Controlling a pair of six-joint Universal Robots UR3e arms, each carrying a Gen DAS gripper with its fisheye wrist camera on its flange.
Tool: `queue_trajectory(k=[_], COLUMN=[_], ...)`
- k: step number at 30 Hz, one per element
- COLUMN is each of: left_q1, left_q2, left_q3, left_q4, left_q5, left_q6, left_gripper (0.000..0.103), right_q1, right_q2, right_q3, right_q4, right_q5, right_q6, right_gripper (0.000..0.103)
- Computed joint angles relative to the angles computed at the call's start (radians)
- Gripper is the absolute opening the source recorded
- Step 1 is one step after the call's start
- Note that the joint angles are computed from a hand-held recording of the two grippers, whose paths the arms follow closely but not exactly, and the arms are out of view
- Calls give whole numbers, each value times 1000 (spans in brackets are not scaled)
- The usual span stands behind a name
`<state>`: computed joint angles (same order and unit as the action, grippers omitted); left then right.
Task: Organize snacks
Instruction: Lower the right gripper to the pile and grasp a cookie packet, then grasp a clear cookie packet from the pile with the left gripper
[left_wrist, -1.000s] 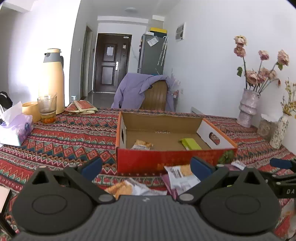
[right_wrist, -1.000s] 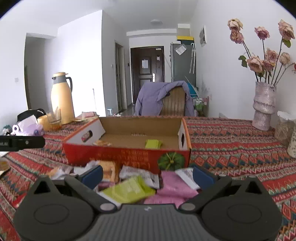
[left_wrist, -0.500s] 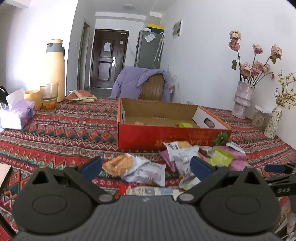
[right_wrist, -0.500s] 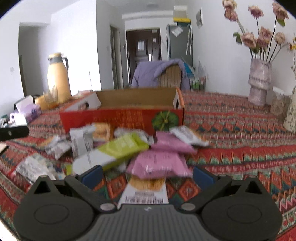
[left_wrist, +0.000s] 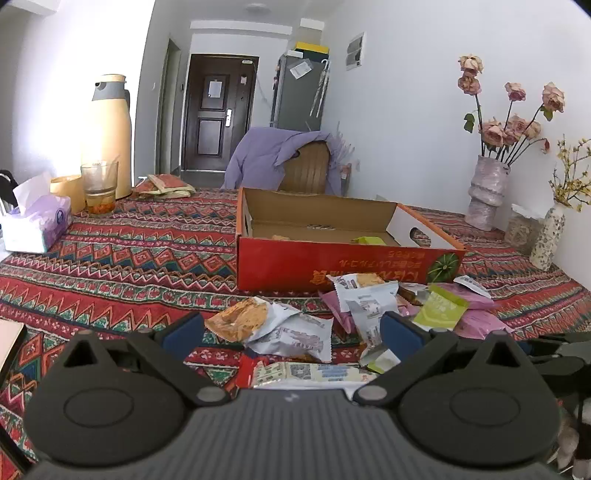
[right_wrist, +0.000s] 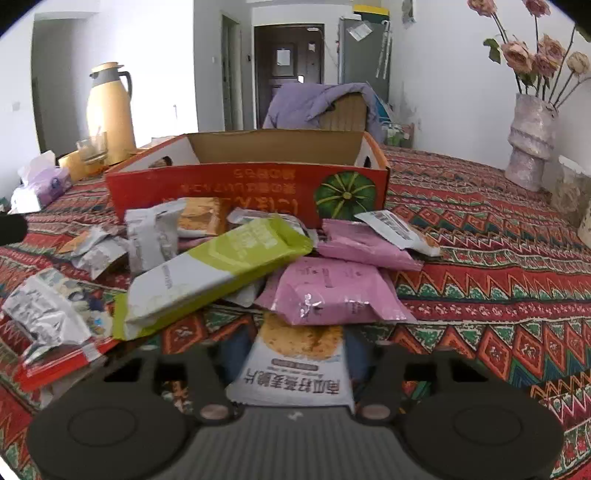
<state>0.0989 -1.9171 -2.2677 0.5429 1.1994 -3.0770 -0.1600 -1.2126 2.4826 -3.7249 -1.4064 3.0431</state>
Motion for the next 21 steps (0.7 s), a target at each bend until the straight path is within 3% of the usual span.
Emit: queue_trajectory(k=[2, 14, 21], left_q1=[-2, 1, -27], left_q2=[0, 16, 15], left_q3=[2, 14, 78], left_q4=[-9, -63, -155], left_q5=[7, 47, 90], left_q6=[-2, -18, -5], left_gripper=[103, 103, 103], right_q1=[-3, -71, -62], right_q2=[-2, -180, -182], right_q3=[15, 188, 155], right_q4=[-24, -207, -214], right_q5=[4, 197, 171], right_q6=[-10, -17, 10], right_gripper=[40, 39, 39])
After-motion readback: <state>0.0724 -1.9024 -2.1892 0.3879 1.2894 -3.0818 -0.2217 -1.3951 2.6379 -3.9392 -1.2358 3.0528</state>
